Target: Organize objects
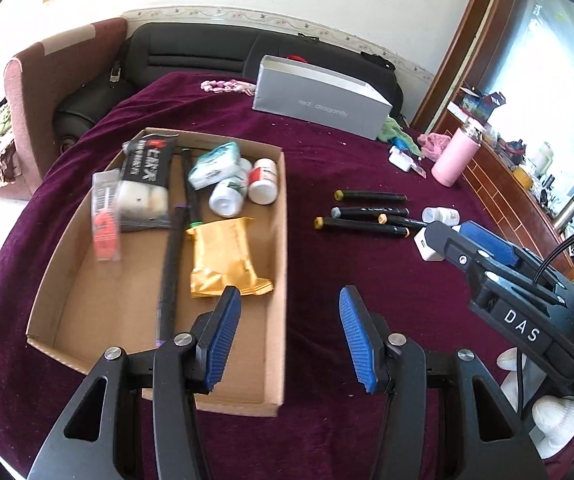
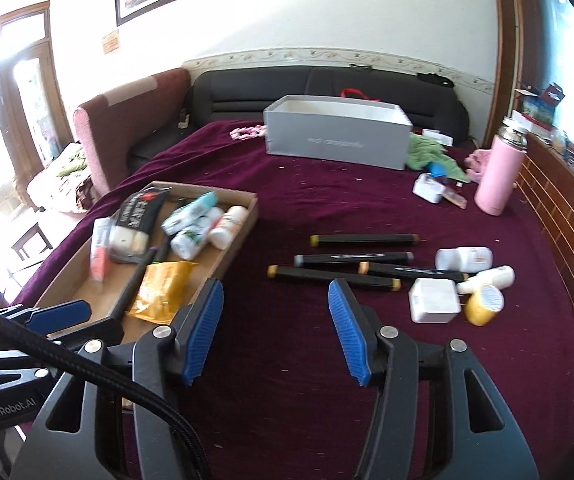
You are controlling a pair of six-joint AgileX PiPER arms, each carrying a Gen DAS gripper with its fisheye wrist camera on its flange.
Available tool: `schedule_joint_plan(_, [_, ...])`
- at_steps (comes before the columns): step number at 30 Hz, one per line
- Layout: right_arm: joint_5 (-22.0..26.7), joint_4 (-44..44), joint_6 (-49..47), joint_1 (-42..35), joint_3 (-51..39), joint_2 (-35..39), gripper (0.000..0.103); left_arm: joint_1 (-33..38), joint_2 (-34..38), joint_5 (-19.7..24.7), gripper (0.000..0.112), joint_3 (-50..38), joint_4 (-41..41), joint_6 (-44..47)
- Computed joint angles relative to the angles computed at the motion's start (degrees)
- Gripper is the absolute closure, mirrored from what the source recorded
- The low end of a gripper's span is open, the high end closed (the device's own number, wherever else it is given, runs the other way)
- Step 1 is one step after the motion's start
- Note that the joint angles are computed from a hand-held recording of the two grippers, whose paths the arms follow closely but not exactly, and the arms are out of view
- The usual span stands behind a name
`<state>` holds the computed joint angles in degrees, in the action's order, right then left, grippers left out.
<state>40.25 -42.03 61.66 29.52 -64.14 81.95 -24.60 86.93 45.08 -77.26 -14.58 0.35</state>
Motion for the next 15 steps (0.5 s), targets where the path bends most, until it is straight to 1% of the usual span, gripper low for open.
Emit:
schedule_joint_plan(6, [-4.0,2.4,-3.0,-5.8,3.9,-3.2,0.049,-4.8,3.0,0.9,0.067,-3.9,5.1,-5.1])
schedule_joint_plan(11, [-7.1,4.9,-6.4,-10.7,6.0,-4.4,0.046,-8.1,6.5,2.1,0.067,-7.9,7.4,-7.5])
schedule_joint_plan(15, [-11.2,12.7,-14.8,-18.7,7.1,-5.1,0.046,-10.0,10.1,4.1,0.067,-11.9,7.4,-8.0])
